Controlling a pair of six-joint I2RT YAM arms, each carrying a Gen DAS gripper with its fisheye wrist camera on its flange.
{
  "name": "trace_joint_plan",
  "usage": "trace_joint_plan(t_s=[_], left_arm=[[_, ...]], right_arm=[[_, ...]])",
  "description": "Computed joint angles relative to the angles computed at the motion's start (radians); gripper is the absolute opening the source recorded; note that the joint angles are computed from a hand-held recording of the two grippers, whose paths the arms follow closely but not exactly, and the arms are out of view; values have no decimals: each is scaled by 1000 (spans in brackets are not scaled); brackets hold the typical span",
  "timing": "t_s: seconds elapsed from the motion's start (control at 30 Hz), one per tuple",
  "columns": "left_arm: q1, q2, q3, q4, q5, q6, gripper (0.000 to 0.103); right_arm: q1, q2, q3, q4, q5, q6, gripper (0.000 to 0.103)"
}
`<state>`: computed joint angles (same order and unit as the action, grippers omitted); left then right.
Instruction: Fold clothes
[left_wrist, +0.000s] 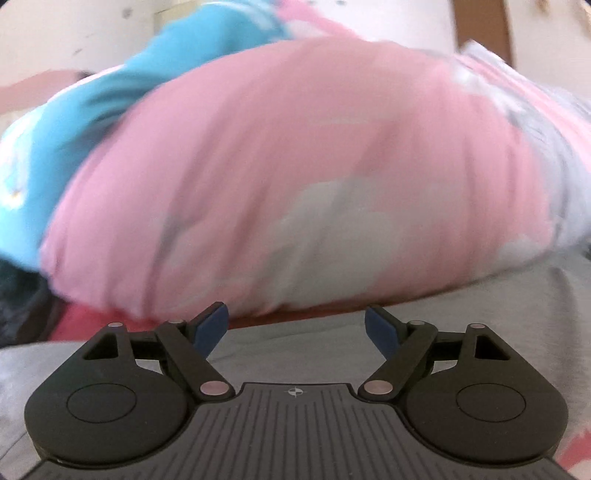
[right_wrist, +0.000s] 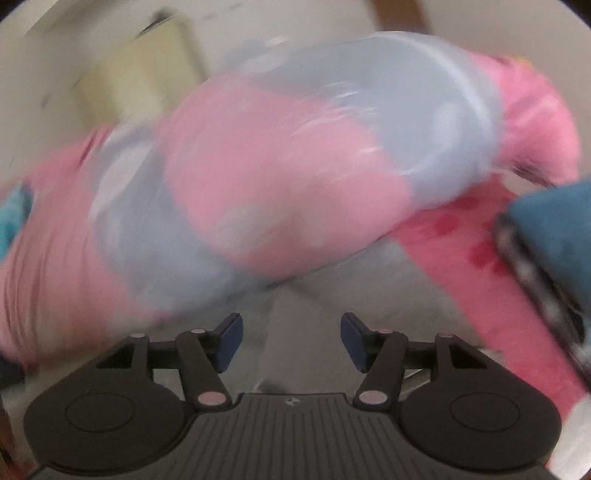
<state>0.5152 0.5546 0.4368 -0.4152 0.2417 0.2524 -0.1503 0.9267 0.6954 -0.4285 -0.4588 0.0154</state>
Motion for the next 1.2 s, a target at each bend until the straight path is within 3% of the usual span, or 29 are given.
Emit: trace_joint_plan(t_s=[0.17, 0.23, 0.27, 0.3, 0.33, 0.5, 0.67, 0.87, 1.07, 1.17, 1.2], left_arm=[[-266, 61, -8, 63, -209, -63, 82], [-309, 112, -7, 96, -252, -72, 82], [-325, 133, -8, 112, -271, -74, 82], [-333, 155, -9, 125, -286, -74, 82], [-339, 177, -10, 139, -298, -74, 82], [-338, 244, -29, 175, -315, -73, 82], [-349, 272, -40, 211, -332, -71, 82], [-313, 307, -40, 237, -292, -72, 82], [-304, 338, -42, 267, -284, -77, 84], [-304, 345, -41, 272, -285, -79, 85], [-303, 348, -40, 273, -283, -80, 85]], right_arm=[[300, 72, -79, 151, 343, -98, 66], [307, 143, -76, 206, 371, -108, 40], [284, 190, -60, 233, 347, -96, 33], [264, 211, -54, 261, 332, -87, 19], [245, 232, -48, 289, 318, -76, 14], [170, 373, 32, 391, 299, -52, 11], [137, 597, 218, 413, 330, -61, 7], [138, 811, 445, 363, 376, -76, 5], [119, 935, 560, 342, 413, -55, 5], [91, 967, 580, 350, 409, 4, 12], [72, 948, 564, 352, 398, 33, 19]])
